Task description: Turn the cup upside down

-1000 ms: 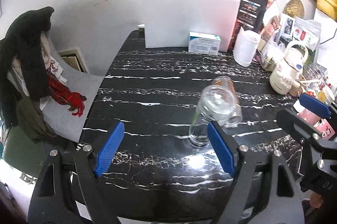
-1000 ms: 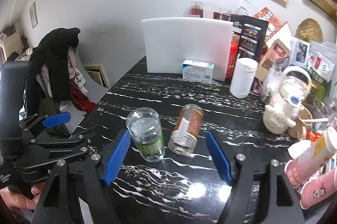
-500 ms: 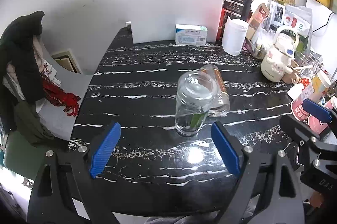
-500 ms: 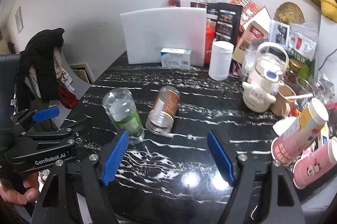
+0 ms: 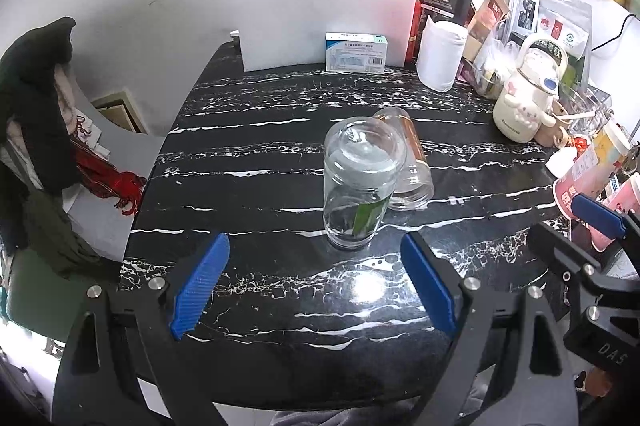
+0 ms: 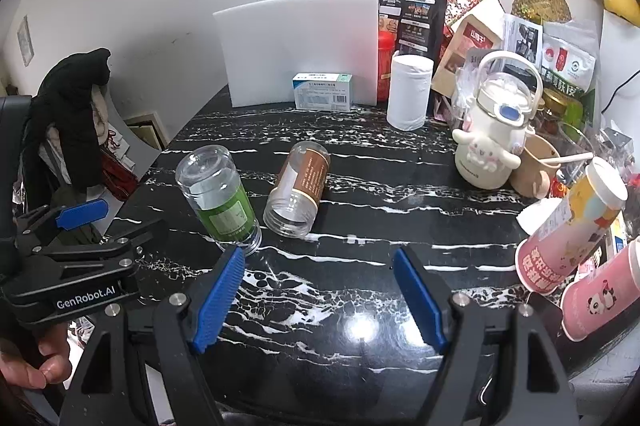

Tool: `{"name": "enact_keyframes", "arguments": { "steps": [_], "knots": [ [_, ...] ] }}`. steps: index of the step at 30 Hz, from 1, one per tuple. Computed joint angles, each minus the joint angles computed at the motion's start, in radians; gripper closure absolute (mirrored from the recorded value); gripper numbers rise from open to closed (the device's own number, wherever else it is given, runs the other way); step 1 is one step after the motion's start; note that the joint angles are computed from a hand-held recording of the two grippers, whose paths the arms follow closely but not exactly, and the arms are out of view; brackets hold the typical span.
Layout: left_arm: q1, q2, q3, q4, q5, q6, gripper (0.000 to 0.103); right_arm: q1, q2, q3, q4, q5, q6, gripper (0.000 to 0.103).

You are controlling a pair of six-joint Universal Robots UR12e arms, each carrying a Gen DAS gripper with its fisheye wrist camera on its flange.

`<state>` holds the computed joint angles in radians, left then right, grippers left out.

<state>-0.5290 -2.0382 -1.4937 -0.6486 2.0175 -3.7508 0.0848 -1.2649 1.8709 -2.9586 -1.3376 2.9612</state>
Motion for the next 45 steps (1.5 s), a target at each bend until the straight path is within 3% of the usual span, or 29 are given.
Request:
{"name": "enact_keyframes", "arguments": {
  "steps": [45],
  "knots": [
    [0.011,0.001,0.004,-0.006,-0.008,0.006,0.016,0.003,0.009,-0.014,0.019,-0.002,-0.012,0.026]
  ]
}}
